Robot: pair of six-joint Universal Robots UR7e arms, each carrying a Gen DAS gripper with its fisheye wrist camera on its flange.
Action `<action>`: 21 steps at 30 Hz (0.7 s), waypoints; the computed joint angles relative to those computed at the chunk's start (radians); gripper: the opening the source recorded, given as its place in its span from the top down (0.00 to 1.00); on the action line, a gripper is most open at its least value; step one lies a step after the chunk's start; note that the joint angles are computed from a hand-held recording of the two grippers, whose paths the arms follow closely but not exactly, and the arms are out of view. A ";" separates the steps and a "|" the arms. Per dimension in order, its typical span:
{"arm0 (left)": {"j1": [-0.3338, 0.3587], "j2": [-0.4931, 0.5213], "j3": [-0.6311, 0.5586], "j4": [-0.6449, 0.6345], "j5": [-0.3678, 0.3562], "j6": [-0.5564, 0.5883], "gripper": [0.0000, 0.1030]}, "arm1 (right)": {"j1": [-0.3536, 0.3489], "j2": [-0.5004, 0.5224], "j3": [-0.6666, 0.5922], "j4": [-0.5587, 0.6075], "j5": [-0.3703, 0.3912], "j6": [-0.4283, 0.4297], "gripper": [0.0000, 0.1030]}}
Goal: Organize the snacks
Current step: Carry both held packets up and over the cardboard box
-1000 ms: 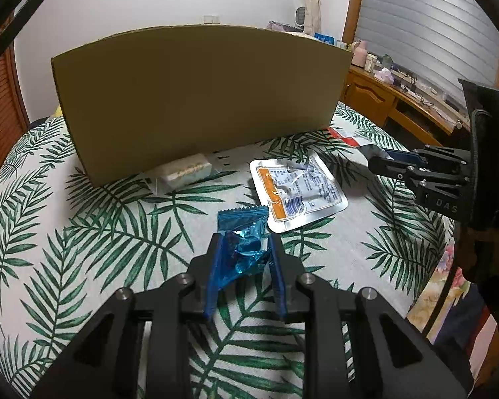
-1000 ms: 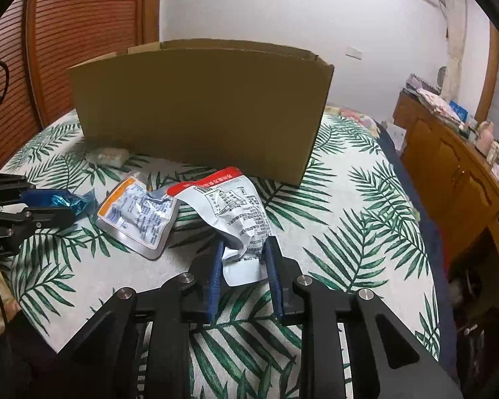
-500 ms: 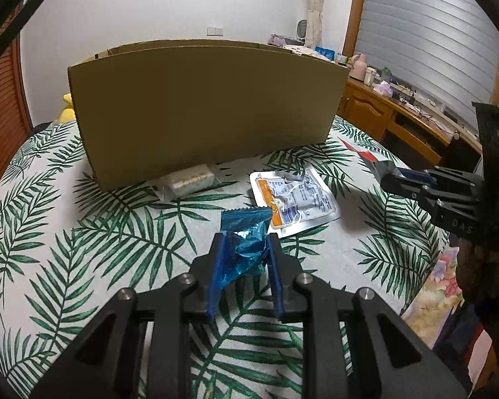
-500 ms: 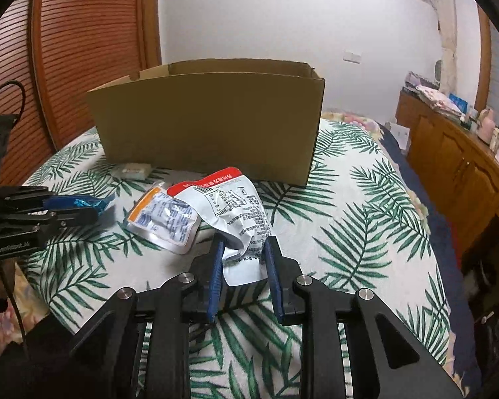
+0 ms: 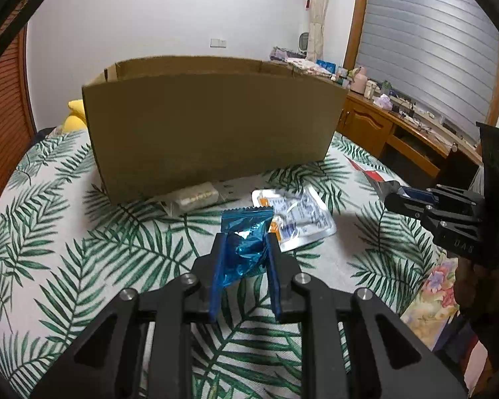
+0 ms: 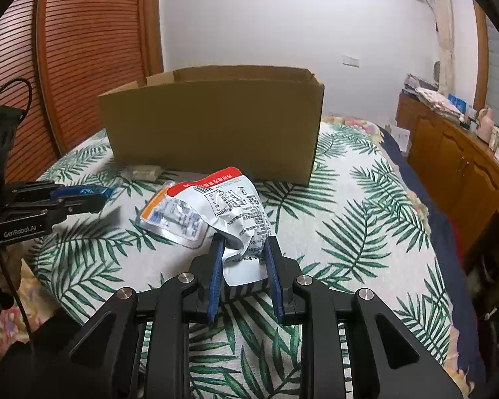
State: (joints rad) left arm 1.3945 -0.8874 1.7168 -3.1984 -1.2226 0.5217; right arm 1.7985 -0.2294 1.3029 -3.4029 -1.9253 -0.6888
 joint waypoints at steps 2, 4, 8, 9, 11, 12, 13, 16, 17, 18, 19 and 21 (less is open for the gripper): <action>-0.004 -0.007 0.000 -0.006 -0.006 0.004 0.81 | 0.005 -0.003 -0.002 -0.001 0.005 -0.006 0.78; -0.004 -0.013 -0.008 -0.008 -0.017 0.009 0.81 | 0.010 -0.003 -0.007 -0.001 0.007 -0.013 0.78; -0.014 -0.017 -0.030 -0.015 -0.021 0.021 0.81 | 0.025 -0.005 -0.029 0.006 0.016 -0.032 0.78; -0.020 -0.014 -0.038 -0.021 -0.019 0.025 0.81 | 0.027 -0.006 -0.032 0.007 0.020 -0.037 0.78; -0.025 -0.015 -0.054 -0.024 -0.022 0.031 0.81 | 0.034 -0.006 -0.048 0.014 0.025 -0.047 0.78; -0.027 -0.015 -0.064 -0.024 -0.026 0.030 0.81 | 0.038 -0.005 -0.057 0.020 0.028 -0.052 0.78; -0.028 -0.014 -0.073 -0.024 -0.028 0.029 0.81 | 0.041 -0.005 -0.068 0.027 0.030 -0.058 0.78; -0.034 -0.008 -0.105 -0.027 -0.036 0.030 0.81 | 0.053 0.003 -0.099 0.035 0.028 -0.085 0.78; -0.036 -0.007 -0.114 -0.031 -0.037 0.034 0.81 | 0.057 0.006 -0.110 0.038 0.030 -0.092 0.78; -0.038 -0.004 -0.126 -0.031 -0.038 0.037 0.81 | 0.060 0.006 -0.115 0.038 0.031 -0.096 0.78; -0.040 -0.002 -0.137 -0.029 -0.040 0.038 0.81 | 0.062 0.008 -0.125 0.042 0.034 -0.100 0.78; -0.042 0.004 -0.158 -0.023 -0.044 0.040 0.81 | 0.067 0.010 -0.142 0.049 0.041 -0.105 0.78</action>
State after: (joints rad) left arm 1.3523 -0.8834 1.5584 -3.2213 -1.2666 0.5619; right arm 1.8654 -0.2197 1.1612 -3.3535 -1.8841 -0.7936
